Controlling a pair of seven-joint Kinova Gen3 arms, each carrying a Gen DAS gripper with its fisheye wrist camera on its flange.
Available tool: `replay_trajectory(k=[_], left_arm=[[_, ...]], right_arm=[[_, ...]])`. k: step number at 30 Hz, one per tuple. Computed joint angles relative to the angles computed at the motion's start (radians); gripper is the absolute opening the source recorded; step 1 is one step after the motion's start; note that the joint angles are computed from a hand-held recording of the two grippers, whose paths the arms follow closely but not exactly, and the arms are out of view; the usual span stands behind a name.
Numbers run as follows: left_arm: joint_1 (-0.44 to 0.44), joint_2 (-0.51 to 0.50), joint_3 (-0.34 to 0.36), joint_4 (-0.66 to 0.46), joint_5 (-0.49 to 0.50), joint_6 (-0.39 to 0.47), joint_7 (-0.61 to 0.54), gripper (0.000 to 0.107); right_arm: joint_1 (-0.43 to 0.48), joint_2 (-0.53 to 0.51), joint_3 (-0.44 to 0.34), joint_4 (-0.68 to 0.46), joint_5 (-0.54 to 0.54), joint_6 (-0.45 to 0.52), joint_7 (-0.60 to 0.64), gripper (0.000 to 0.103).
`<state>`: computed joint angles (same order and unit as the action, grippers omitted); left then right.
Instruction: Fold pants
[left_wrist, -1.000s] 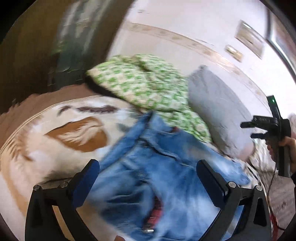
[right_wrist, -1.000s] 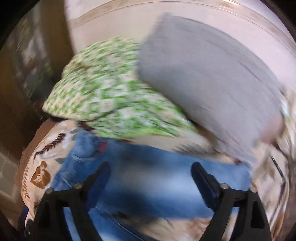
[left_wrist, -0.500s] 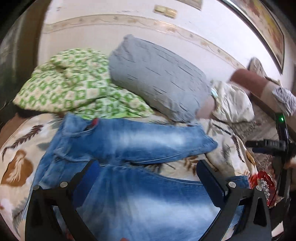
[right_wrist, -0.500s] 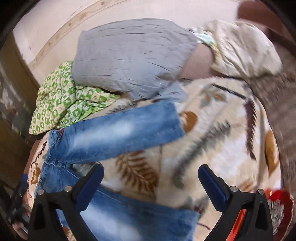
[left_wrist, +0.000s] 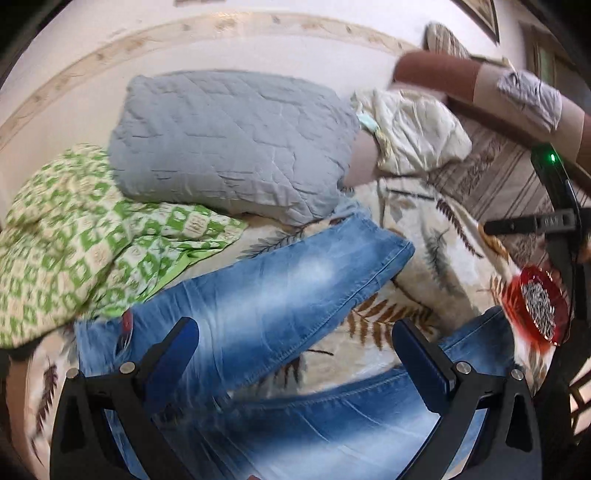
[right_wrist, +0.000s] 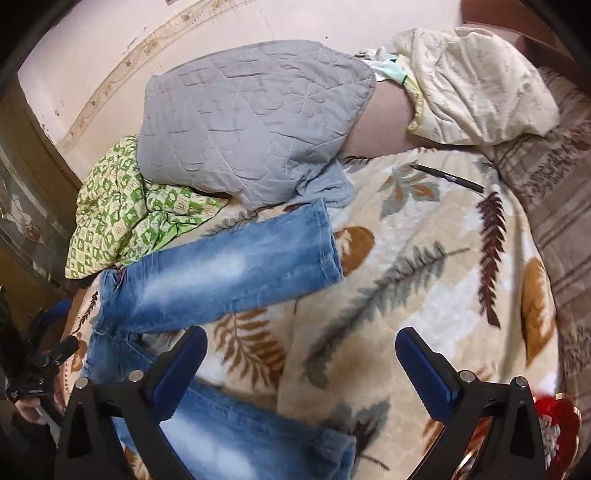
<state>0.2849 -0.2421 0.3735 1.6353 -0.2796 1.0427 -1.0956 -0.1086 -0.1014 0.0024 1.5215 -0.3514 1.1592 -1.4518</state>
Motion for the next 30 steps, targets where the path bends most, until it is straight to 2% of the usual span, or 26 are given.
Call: replay_trajectory(k=[2, 5, 9, 13, 15, 18, 23, 25, 27, 30], left_arm=[[0.055, 0.071, -0.09, -0.064, 0.015, 0.036, -0.081, 0.103], [0.102, 0.155, -0.186, -0.138, 0.038, 0.066, -0.203, 0.103], [0.021, 0.274, -0.151, -0.227, 0.058, 0.11, -0.366, 0.103], [0.005, 0.367, -0.202, -0.281, 0.134, 0.111, -0.498, 0.103], [-0.008, 0.401, -0.221, -0.302, 0.168, 0.107, -0.553, 0.103], [-0.053, 0.466, -0.239, -0.37, 0.263, 0.146, -0.625, 0.103], [-0.119, 0.579, -0.263, -0.49, 0.384, 0.217, -0.625, 0.103], [-0.13, 0.61, -0.271, -0.519, 0.405, 0.231, -0.603, 0.103], [-0.147, 0.644, -0.27, -0.552, 0.433, 0.261, -0.589, 0.103], [-0.146, 0.678, -0.275, -0.585, 0.429, 0.295, -0.567, 0.103]], right_arm=[[-0.011, 0.059, -0.019, -0.071, 0.038, 0.025, -0.028, 0.103], [-0.037, 0.158, -0.047, -0.188, 0.111, 0.071, -0.076, 0.103], [-0.068, 0.318, -0.062, -0.357, 0.135, 0.156, -0.094, 0.103], [-0.075, 0.469, -0.072, -0.51, 0.148, 0.235, -0.132, 0.103], [-0.053, 0.545, -0.077, -0.581, 0.116, 0.263, -0.15, 0.103], [-0.022, 0.639, -0.087, -0.672, 0.074, 0.286, -0.178, 0.102], [-0.014, 0.767, -0.099, -0.807, 0.072, 0.344, -0.192, 0.1], [-0.013, 0.805, -0.104, -0.842, 0.07, 0.371, -0.194, 0.097], [-0.015, 0.829, -0.107, -0.862, 0.072, 0.39, -0.193, 0.089], [-0.011, 0.844, -0.117, -0.868, 0.063, 0.381, -0.182, 0.087]])
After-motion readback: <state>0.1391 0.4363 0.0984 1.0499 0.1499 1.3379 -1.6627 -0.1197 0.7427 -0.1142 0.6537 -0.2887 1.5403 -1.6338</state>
